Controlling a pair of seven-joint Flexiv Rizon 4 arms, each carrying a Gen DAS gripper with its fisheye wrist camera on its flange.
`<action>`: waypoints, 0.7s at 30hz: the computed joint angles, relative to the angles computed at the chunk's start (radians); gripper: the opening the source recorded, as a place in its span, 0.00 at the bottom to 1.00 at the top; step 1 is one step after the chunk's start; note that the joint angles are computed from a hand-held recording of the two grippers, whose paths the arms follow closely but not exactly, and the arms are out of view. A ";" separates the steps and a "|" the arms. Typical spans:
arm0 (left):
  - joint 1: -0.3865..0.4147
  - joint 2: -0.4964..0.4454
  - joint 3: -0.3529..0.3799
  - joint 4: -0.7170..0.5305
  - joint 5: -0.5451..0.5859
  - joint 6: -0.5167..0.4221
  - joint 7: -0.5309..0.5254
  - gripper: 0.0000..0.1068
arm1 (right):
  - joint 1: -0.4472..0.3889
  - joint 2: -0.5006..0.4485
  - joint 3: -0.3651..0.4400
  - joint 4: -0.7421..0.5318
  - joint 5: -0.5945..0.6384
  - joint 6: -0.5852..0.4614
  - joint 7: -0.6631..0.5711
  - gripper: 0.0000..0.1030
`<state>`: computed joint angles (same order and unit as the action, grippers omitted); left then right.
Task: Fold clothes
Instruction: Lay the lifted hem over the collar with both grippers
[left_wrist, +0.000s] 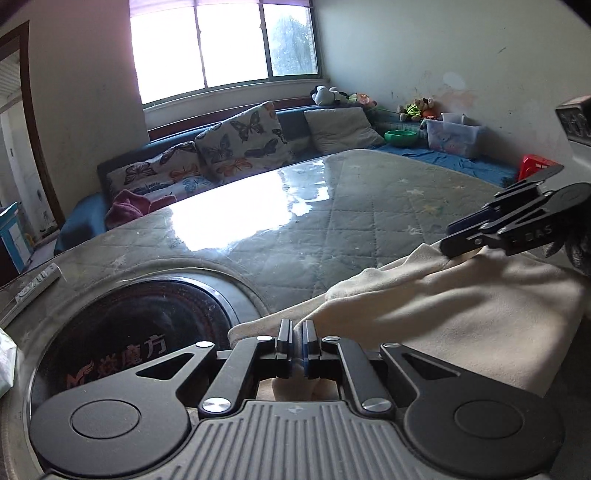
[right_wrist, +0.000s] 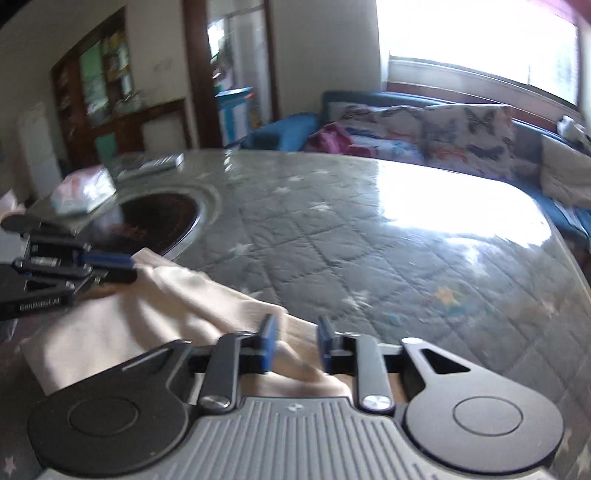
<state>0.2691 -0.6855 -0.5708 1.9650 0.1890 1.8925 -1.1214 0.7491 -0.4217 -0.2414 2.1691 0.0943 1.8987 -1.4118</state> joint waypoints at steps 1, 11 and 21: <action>0.002 0.001 -0.001 0.004 0.004 0.006 0.001 0.05 | 0.021 0.001 -0.019 0.017 0.022 0.022 0.001 0.35; -0.047 0.007 0.046 -0.013 -0.020 -0.013 0.001 0.10 | 0.060 0.037 -0.035 0.094 0.124 0.054 -0.031 0.35; -0.051 0.008 0.042 -0.024 -0.032 -0.035 0.051 0.07 | -0.126 0.021 0.117 0.026 -0.028 0.003 -0.045 0.37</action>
